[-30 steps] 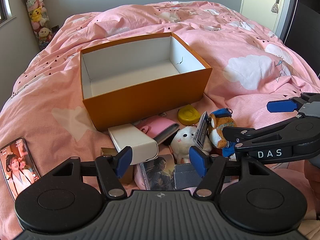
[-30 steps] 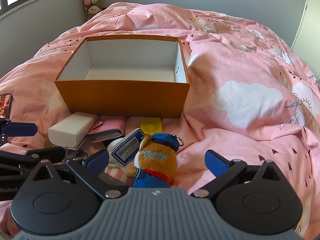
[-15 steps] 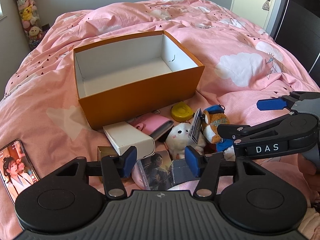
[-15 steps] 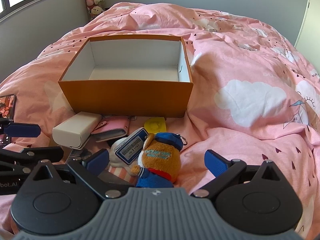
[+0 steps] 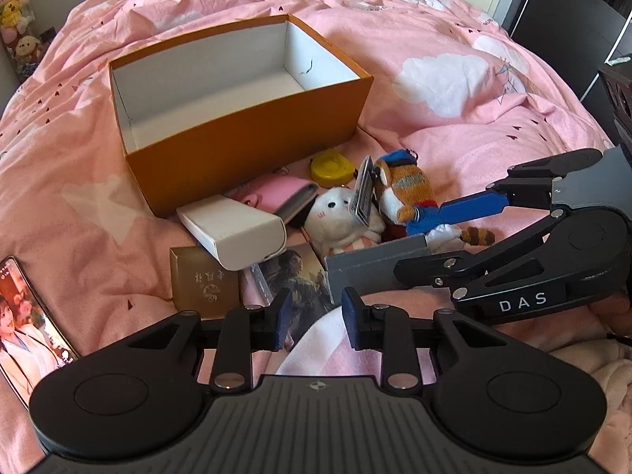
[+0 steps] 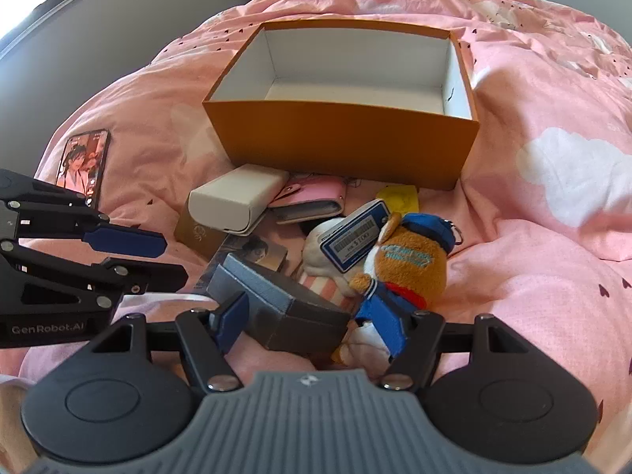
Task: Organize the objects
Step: 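Move both tools toward the pile of items beside the orange box, then grasp the long white box with the right tool while the left tool approaches the gold box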
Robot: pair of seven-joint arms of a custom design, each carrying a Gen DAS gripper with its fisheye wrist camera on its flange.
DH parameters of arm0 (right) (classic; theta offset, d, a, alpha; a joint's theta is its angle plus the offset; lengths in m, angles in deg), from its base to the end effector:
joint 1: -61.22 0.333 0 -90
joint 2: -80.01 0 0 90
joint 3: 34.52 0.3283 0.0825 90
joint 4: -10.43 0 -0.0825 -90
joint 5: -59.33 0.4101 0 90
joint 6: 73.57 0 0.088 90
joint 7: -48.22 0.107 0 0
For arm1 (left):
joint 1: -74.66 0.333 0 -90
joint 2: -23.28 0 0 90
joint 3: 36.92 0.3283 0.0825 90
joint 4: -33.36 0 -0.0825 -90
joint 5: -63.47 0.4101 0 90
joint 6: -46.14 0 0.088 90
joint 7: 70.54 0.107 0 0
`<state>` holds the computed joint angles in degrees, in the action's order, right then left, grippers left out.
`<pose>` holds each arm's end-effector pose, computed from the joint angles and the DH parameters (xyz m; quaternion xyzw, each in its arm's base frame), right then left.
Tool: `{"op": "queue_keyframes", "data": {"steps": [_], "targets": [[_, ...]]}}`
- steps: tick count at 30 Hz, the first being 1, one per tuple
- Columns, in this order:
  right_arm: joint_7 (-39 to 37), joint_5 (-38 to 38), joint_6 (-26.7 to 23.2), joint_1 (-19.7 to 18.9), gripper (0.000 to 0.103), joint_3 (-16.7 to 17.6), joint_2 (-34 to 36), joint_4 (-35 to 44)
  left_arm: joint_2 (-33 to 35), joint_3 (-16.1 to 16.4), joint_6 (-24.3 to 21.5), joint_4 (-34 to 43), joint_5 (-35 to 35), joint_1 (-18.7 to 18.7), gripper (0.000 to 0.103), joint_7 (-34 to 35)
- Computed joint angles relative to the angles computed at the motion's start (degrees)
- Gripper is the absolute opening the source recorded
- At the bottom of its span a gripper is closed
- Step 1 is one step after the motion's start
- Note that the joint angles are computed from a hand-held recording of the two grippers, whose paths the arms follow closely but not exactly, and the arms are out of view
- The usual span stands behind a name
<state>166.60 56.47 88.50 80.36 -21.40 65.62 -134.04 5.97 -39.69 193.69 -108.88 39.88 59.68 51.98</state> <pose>0.4182 0.2689 0.4230 -0.7194 0.6379 -0.1094 0.2521 0.4649 -0.1422 0.4377 -0.4650 0.8535 -0.2241 0.0710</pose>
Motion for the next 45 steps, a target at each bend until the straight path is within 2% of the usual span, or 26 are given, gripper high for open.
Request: {"op": "queue_keyframes", "data": {"steps": [2,5,9,12,17,19,21,27,31,33,36,40,45], "targets": [[-4.7,2.7,-1.4,2.1,0.071,-1.7,0.8,0.9,0.8,0.0,-1.1,0.5,0.4,0.2,0.035,-0.1],[-5.8,0.5,-2.8,1.3,0.075,-1.0,1.7,1.8,1.8,-0.5,-1.5,0.8,0.6,0.7,0.032,-0.7],[-10.7,2.2,-4.6,2.2,0.08,-2.5,3.0,3.2,2.9,-0.5,-2.8,1.6,-0.6,1.2,0.032,-0.2],[-12.7,2.6,-5.1,2.2,0.08,-2.8,3.4,4.1,3.2,-1.0,-1.6,1.7,-0.2,2.0,0.033,-1.1],[-9.6,-3.4,-5.2,0.2,0.079,-1.9,6.0,7.0,4.7,-1.6,-0.1,3.0,1.3,3.4,0.034,-4.7],[-6.6,-8.1,-5.9,-0.7,0.079,-1.6,7.6,8.7,5.3,-1.7,0.5,3.4,2.7,4.0,0.037,-5.8],[-6.7,-9.1,-6.7,-0.3,0.079,-2.4,9.0,10.4,6.4,-2.0,0.9,4.3,4.9,5.0,0.043,-7.7],[-13.0,-6.1,-8.0,1.7,0.078,-4.7,14.1,16.1,11.0,-3.4,2.5,7.2,14.1,8.0,0.056,-15.0],[-17.2,-3.5,-9.6,2.6,0.078,-6.0,18.3,21.2,13.5,-3.5,1.5,8.8,12.5,8.3,0.073,-11.8],[-18.6,-2.3,-10.5,2.8,0.078,-6.5,20.1,23.5,14.3,-4.2,2.3,8.6,15.3,8.8,0.075,-13.1],[-23.8,3.4,-12.5,2.5,0.078,-6.5,22.6,27.3,15.5,-5.1,4.3,8.3,22.5,9.4,0.077,-17.2],[-28.5,10.1,-16.1,2.1,0.078,-6.5,26.3,32.8,16.9,-5.6,5.9,8.3,24.7,9.5,0.078,-18.4],[-30.7,19.8,-22.0,0.9,0.078,-6.0,32.2,40.6,18.2,-5.9,9.5,7.6,32.9,9.6,0.079,-26.2]]}}
